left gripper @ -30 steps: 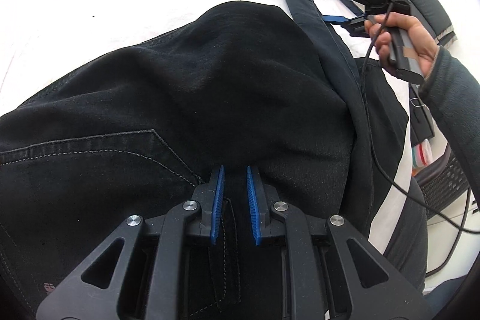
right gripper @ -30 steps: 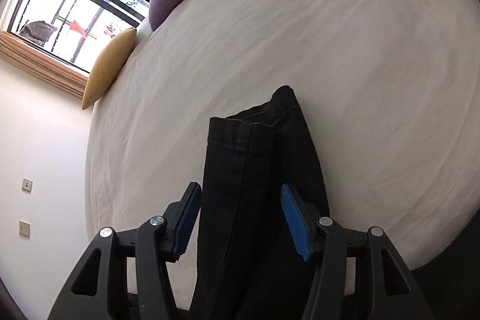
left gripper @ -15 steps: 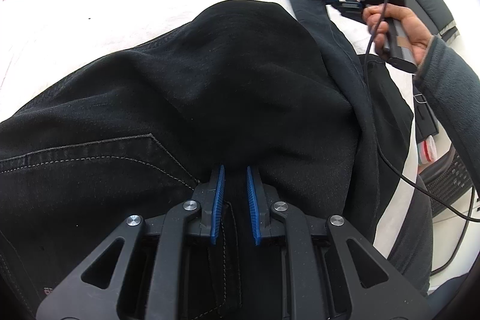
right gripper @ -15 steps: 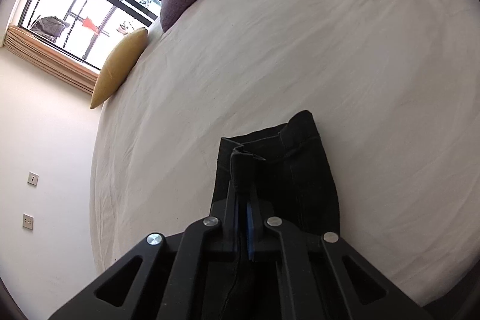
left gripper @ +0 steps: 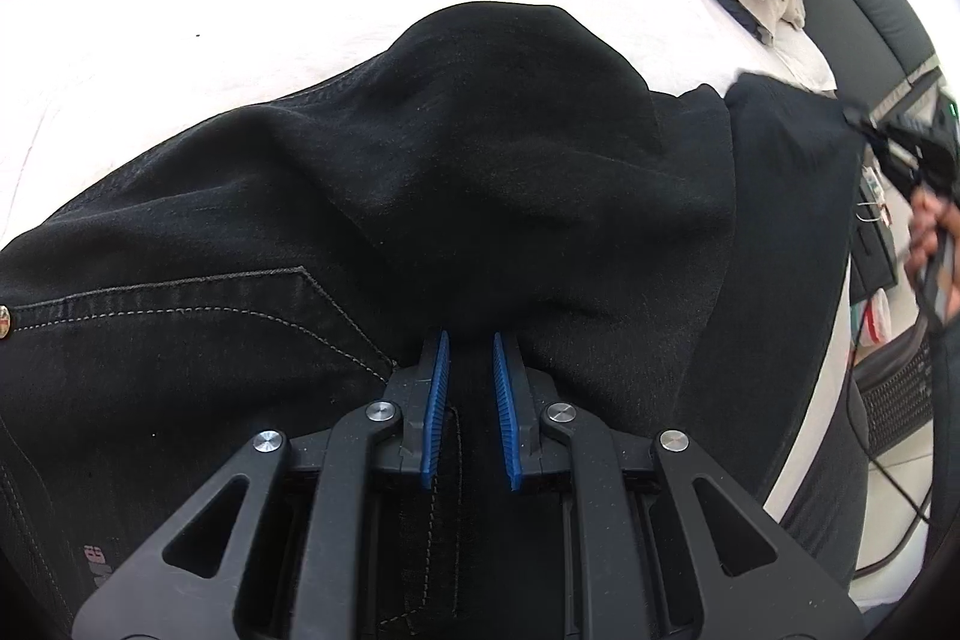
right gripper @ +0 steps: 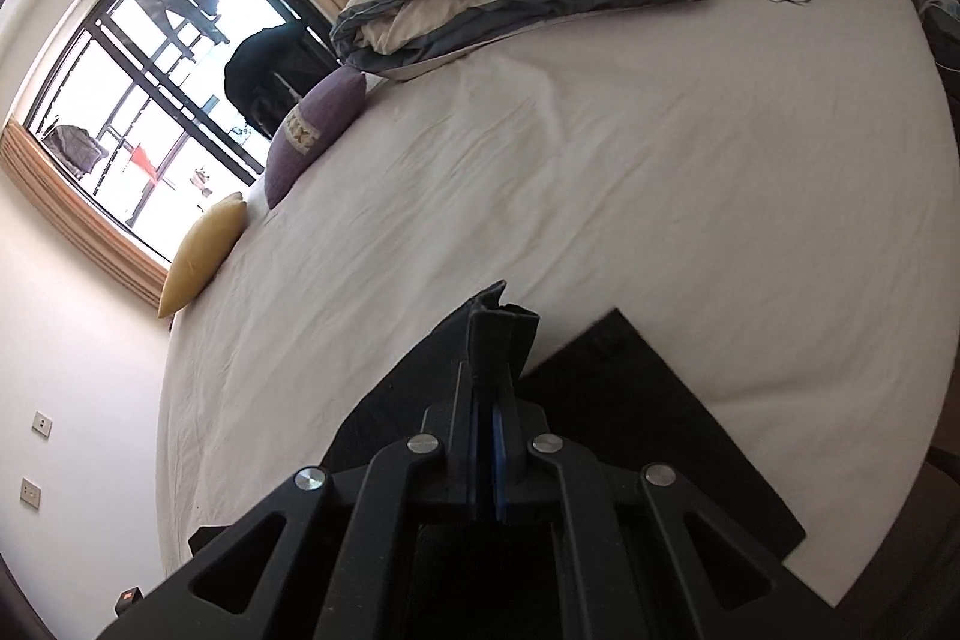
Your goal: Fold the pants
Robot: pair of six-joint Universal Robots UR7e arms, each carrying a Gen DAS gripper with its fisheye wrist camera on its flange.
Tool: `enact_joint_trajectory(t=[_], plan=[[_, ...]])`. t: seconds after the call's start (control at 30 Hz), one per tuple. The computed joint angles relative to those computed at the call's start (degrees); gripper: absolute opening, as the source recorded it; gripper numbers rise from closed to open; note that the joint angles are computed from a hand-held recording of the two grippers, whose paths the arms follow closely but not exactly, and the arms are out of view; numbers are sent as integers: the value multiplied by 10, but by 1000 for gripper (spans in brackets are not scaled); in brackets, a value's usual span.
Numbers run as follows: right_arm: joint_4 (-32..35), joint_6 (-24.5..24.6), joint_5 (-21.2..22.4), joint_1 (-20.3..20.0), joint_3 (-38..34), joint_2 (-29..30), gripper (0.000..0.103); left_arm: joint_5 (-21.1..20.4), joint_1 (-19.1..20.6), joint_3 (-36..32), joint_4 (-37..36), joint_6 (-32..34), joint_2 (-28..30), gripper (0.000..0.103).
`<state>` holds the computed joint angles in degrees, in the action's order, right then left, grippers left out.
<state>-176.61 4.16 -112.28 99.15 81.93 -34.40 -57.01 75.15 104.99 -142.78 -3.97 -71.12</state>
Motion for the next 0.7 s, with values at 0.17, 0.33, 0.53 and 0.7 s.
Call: enact_joint_trajectory(t=[0.17,0.33,0.53,0.7], plan=[[-58,19,-45,-16,85,-27,4,20,-7,4,-5,-15,4,15],[-79,37,-66,-27,121,-35,4,30,-12,3,0,-32,6,15],[-106,43,-75,-32,139,-40,4,53,-24,4,2,-39,10,15],[-166,42,-89,-24,156,-39,4,59,-29,7,-2,-39,10,15]])
